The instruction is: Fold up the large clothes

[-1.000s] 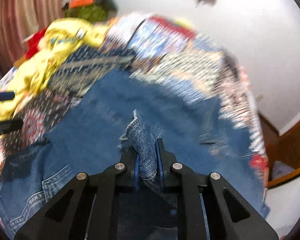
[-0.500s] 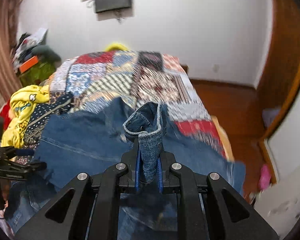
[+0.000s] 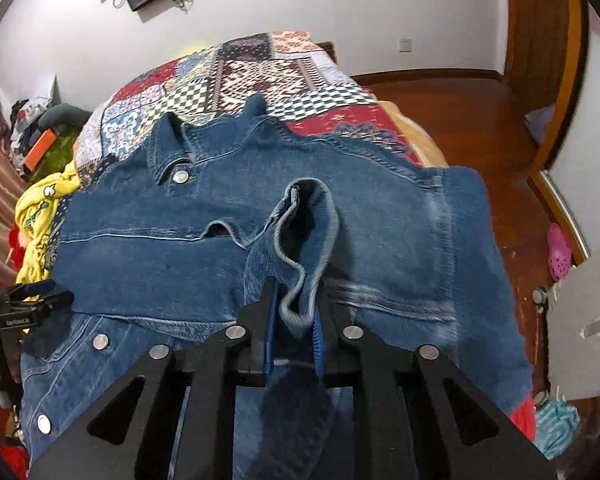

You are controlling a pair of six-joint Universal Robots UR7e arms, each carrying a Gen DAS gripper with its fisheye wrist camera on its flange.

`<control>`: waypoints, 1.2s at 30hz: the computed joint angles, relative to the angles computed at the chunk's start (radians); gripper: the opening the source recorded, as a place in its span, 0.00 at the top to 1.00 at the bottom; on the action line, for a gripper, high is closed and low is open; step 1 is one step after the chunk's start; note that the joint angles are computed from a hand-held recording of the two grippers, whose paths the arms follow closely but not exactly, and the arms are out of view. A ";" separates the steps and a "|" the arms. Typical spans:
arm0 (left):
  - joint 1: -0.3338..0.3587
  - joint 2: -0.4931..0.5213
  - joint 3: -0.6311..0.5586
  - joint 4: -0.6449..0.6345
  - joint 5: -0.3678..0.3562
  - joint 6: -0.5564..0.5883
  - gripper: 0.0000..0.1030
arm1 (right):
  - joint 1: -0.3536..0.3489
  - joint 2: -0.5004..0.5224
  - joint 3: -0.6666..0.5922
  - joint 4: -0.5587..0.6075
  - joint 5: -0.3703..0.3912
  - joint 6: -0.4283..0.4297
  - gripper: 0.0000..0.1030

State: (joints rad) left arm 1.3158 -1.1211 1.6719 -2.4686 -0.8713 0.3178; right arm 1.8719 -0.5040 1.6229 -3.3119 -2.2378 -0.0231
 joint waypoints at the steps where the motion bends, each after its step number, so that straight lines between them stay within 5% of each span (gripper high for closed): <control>1: -0.006 -0.003 0.012 -0.014 0.015 0.009 0.08 | 0.008 -0.001 0.005 -0.023 -0.047 -0.006 0.85; 5: -0.040 -0.025 0.064 -0.087 0.055 0.051 0.08 | 0.015 -0.078 0.095 -0.070 -0.082 0.022 0.72; 9: -0.077 -0.057 0.109 -0.182 0.026 0.092 0.08 | 0.003 -0.156 0.208 -0.172 -0.095 0.081 0.30; 15: -0.130 -0.098 0.148 -0.254 -0.045 0.090 0.08 | -0.060 -0.239 0.351 -0.204 -0.059 0.250 0.21; 19: -0.142 -0.123 0.155 -0.215 -0.104 0.043 0.08 | -0.145 -0.262 0.420 -0.209 0.071 0.393 0.21; 24: -0.155 -0.140 0.177 -0.197 -0.091 0.031 0.08 | -0.283 -0.248 0.464 -0.258 0.308 0.530 0.21; 29: -0.151 -0.157 0.191 -0.186 -0.068 0.021 0.08 | -0.332 -0.224 0.441 -0.295 0.361 0.556 0.22; 34: -0.145 -0.168 0.204 -0.186 -0.040 0.020 0.08 | -0.310 -0.219 0.374 -0.210 0.259 0.559 0.55; 36: -0.141 -0.172 0.207 -0.181 -0.039 0.020 0.08 | -0.287 -0.211 0.343 -0.181 0.184 0.561 0.80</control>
